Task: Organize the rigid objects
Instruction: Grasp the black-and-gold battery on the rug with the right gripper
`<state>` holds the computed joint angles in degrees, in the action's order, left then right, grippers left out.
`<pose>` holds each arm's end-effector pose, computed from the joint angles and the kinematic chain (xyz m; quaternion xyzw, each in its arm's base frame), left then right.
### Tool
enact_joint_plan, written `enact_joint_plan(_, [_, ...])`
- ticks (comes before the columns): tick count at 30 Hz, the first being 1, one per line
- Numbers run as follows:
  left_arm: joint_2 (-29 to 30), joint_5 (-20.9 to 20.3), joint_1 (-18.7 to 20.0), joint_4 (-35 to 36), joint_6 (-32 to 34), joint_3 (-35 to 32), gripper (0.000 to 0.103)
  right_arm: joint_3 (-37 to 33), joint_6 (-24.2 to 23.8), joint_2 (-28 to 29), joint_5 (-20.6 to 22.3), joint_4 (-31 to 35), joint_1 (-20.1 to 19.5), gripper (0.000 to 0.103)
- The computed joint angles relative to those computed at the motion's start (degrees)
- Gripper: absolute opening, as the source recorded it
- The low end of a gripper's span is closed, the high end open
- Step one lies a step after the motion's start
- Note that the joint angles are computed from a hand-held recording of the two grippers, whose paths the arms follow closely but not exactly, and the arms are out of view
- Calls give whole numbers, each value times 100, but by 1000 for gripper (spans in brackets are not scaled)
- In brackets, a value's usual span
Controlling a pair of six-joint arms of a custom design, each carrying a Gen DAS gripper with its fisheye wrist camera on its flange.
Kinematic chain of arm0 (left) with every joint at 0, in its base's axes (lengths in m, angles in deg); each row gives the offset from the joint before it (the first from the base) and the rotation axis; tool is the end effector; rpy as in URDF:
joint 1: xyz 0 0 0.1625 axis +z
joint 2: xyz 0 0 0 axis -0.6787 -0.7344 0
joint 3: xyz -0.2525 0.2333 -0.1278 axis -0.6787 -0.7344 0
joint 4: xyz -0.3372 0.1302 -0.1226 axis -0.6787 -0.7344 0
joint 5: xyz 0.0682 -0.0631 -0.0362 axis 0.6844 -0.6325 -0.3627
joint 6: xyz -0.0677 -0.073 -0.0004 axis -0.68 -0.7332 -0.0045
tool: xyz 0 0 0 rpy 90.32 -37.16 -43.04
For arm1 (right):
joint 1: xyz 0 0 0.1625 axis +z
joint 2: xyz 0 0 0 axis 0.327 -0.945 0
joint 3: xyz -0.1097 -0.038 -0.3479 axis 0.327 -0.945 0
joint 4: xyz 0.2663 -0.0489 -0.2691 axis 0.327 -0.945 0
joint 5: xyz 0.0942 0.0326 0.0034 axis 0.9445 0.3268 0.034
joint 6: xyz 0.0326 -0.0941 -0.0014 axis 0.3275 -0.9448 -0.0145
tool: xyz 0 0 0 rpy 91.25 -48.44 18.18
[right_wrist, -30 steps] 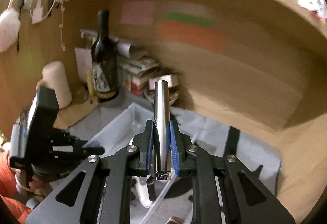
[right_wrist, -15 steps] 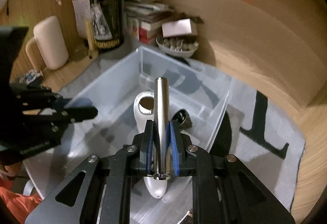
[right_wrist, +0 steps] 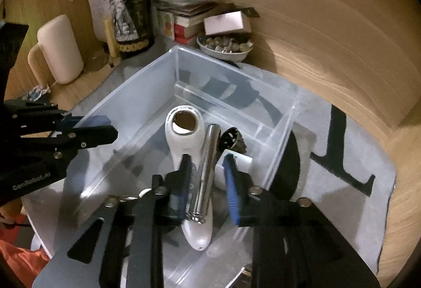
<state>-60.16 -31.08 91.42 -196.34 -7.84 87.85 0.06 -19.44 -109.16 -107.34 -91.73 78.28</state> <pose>-0.2513 -0.6172 0.0994 -0.0283 0.8669 -0.3759 0.3262 0.1999 -0.7276 0.1936 0.5429 -0.8117 0.0776 0.2010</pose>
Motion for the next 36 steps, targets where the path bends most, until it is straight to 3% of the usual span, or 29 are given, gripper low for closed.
enact_joint_plan(14, [11, -2, 6, -97, 18, 27, 12, 270, 377, -579, 413, -350, -183, 43])
enact_joint_plan(25, [18, 23, 0, -84, 32, 25, 12, 751, 539, -933, -157, -659, -444, 43])
enact_joint_plan(30, [14, 21, 0, -36, 33, 10, 12, 1009, 782, -1048, -542, -426, -611, 43])
enact_joint_plan(36, [24, 36, -2, -16, 18, -7, 12, 1049, 944, -1069, -601, -141, -675, 43])
